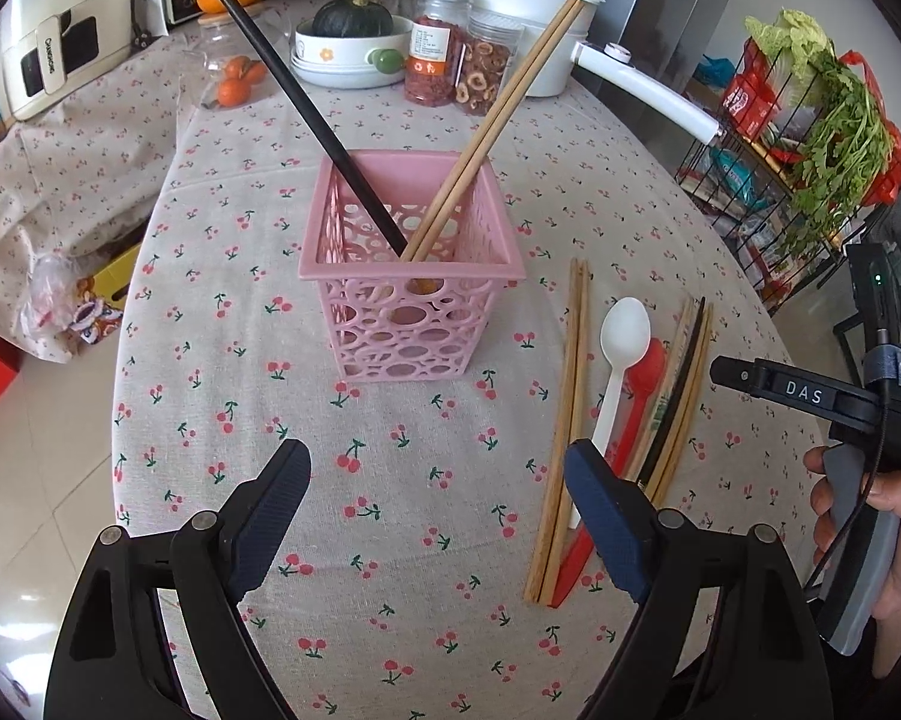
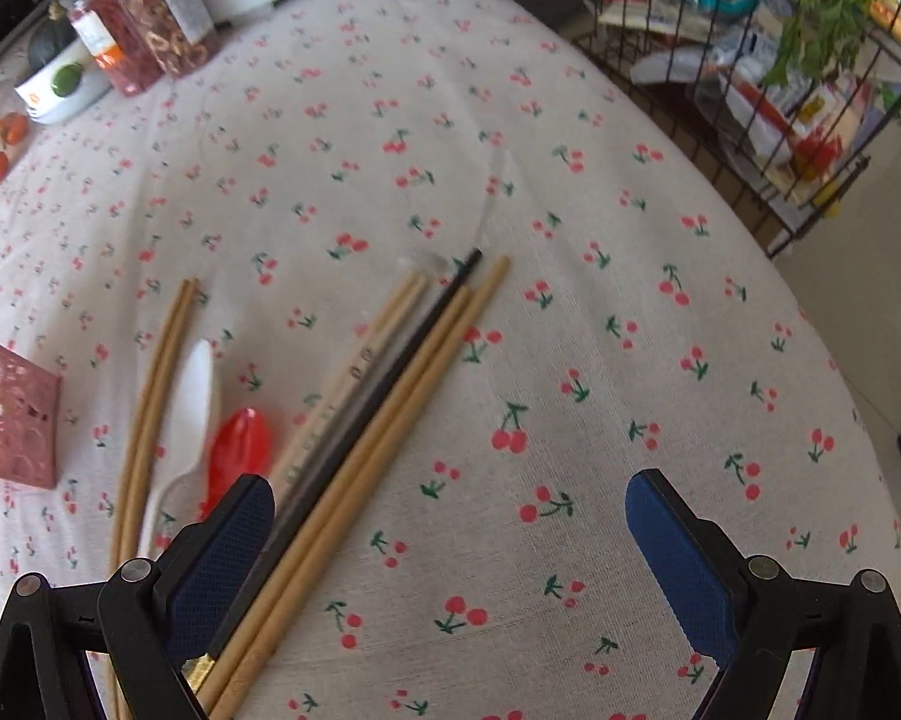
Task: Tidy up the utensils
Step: 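Move the right tool back to the utensils and grasp another wooden chopstick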
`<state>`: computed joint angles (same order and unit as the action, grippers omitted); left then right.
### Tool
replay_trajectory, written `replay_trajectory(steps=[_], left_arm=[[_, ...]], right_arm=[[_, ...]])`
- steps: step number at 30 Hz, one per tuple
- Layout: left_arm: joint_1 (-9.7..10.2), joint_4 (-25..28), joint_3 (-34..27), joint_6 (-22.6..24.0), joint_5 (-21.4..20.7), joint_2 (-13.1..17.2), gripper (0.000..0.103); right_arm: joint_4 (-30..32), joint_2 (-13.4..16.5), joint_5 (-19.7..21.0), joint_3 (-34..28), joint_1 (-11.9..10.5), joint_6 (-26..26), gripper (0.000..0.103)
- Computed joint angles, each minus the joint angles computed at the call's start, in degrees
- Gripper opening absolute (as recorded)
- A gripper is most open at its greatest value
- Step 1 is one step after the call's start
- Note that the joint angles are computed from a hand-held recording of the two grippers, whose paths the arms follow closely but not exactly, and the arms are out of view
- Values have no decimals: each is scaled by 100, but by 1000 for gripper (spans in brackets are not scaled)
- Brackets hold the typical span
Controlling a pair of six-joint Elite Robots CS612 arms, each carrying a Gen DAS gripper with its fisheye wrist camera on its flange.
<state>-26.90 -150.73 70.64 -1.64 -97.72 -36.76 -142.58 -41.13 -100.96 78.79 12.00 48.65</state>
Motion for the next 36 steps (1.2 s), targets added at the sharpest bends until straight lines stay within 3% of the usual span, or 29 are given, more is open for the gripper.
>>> replay_trajectory(steps=[7, 13, 17, 23, 36], left_arm=[[-34, 116, -7, 96, -35, 9, 88], [-29, 127, -5, 109, -64, 1, 88], [-16, 149, -17, 74, -113, 0, 88], [-8, 159, 0, 118, -139, -14, 88], [-9, 194, -4, 116, -170, -13, 88]], right_arm=[[635, 159, -166, -282, -4, -75, 98], [687, 202, -388, -355, 38, -161, 98], [641, 212, -228, -361, 31, -163, 98], [898, 191, -373, -409, 65, -213, 98], [1056, 197, -276, -444, 46, -111, 98]])
